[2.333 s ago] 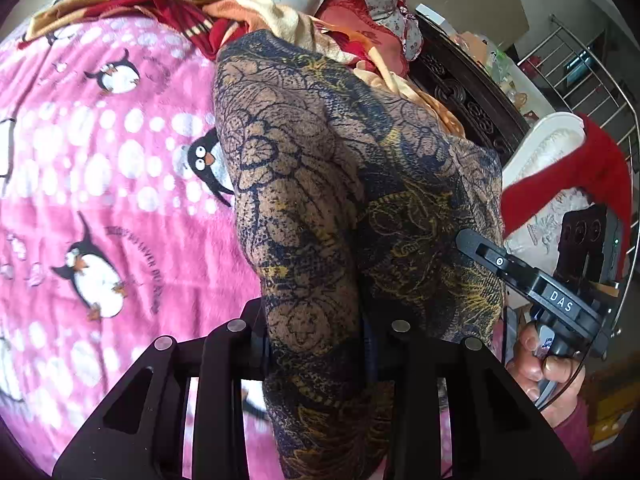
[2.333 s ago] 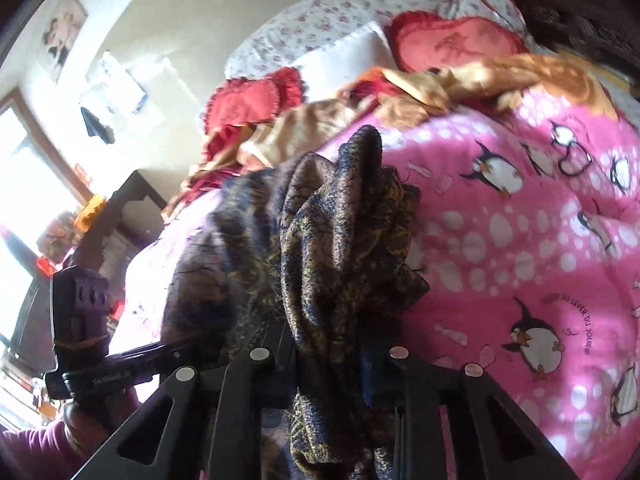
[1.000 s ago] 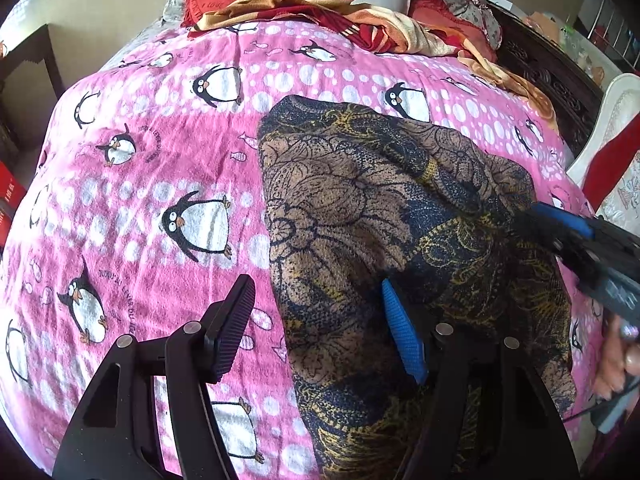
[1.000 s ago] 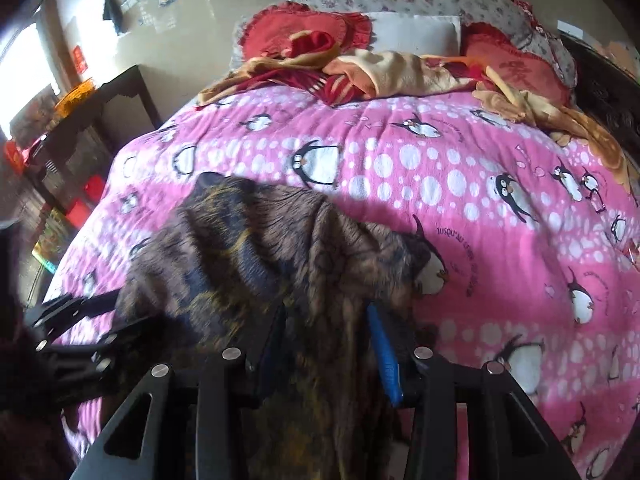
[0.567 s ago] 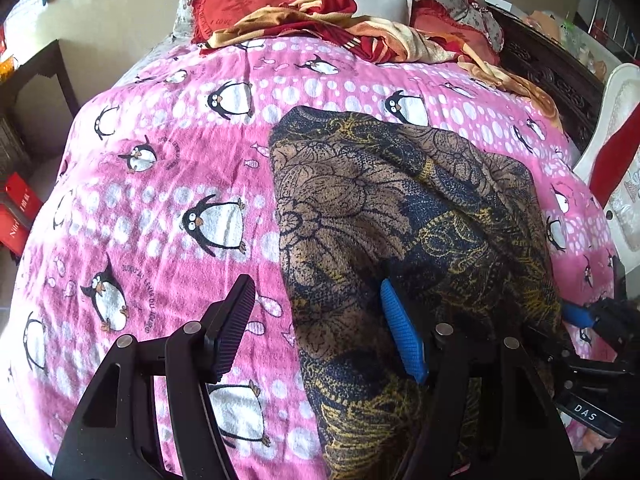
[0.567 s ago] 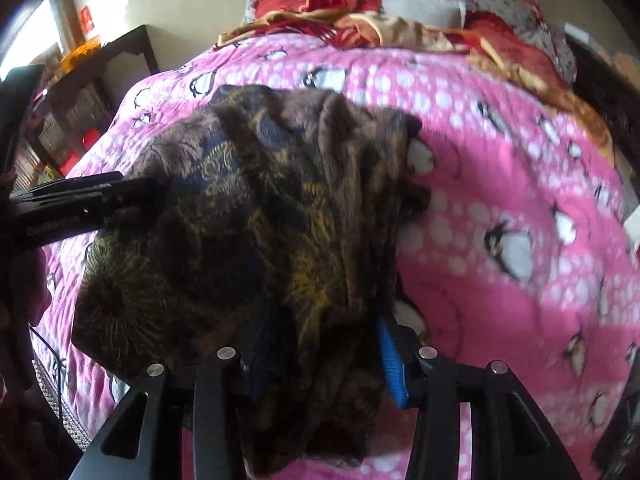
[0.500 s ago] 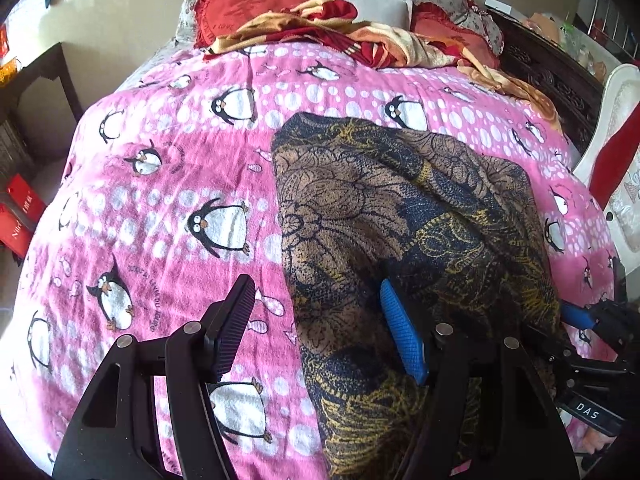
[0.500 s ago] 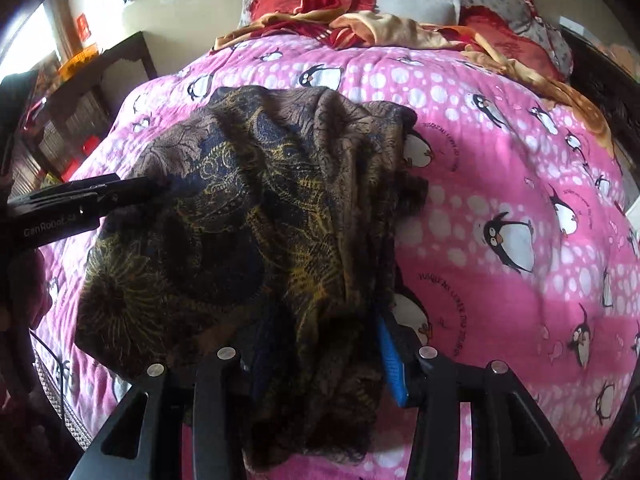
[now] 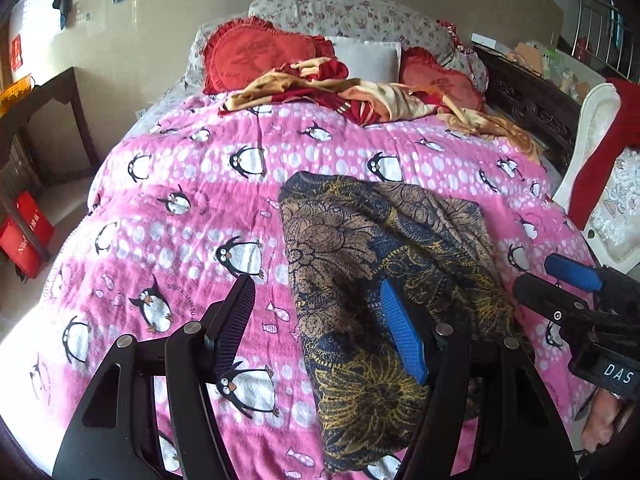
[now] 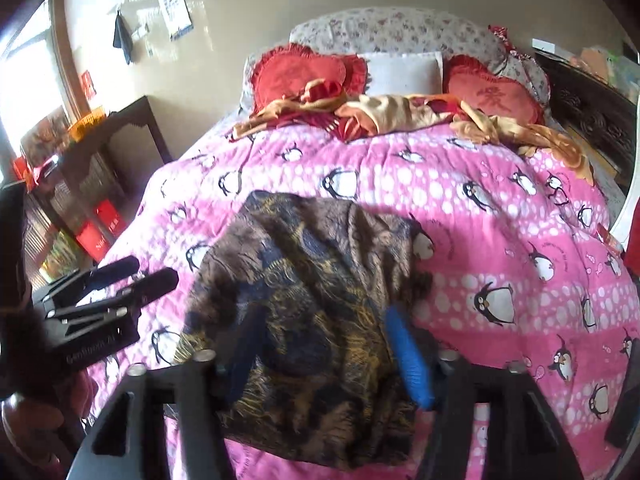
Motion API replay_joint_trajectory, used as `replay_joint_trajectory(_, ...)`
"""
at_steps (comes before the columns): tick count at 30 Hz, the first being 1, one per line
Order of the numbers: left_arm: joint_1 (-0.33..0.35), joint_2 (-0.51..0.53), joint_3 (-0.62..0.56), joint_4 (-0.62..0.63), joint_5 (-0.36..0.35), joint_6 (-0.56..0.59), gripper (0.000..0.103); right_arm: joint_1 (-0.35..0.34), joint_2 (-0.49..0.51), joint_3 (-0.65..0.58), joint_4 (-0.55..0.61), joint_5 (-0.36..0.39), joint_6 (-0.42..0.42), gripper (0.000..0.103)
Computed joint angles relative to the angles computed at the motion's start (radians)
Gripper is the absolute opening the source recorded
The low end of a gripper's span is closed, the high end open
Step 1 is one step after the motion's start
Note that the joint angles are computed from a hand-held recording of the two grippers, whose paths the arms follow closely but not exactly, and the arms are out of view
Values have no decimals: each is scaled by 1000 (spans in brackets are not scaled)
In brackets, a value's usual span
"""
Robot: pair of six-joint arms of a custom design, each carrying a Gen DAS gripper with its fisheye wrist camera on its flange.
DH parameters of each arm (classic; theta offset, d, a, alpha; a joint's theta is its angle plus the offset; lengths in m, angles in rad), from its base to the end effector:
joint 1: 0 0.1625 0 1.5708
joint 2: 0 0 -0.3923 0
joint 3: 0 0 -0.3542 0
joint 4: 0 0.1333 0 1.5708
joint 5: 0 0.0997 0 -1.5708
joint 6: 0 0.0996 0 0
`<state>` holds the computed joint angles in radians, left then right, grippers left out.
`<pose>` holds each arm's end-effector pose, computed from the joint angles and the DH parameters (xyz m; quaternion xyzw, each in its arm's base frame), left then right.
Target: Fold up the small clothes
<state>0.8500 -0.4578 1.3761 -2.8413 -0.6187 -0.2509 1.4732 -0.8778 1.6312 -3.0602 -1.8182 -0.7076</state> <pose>-0.2880 -0.6527 0.0346 0.1256 0.8697 -0.3484 0.3263 0.0453 -0.6552 0.2174 0.2357 -0.8965 0.2833 0.2458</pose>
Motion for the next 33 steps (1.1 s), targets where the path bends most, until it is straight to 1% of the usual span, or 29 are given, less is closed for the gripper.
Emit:
replay_joint_trajectory(4,-14,-20,37,-37,19,12,66,19,5,25,-67,-2,-12,70)
replay_joint_trajectory(9,-21,-41,69,-46,23,-8,66,32,3,42,-96,-14,-1,71)
replay_joint_trajectory(14,-28,-48,83,-62,31,-3,66,42,4,63,-149,-28,-24,75)
replay_joint_trajectory(18,-31,-50,90,-72,32,-1,66,42,5,67,-165,-34,-21,77)
replay_joint_trajectory(23,-32,-50,92,-67,36,-6,66,41,11,64,-168,-55,-10,78)
replay_joint_trajectory(33,-22,-56,97,-49,19,-26,66,40,29,49,-169,-78,-9,78)
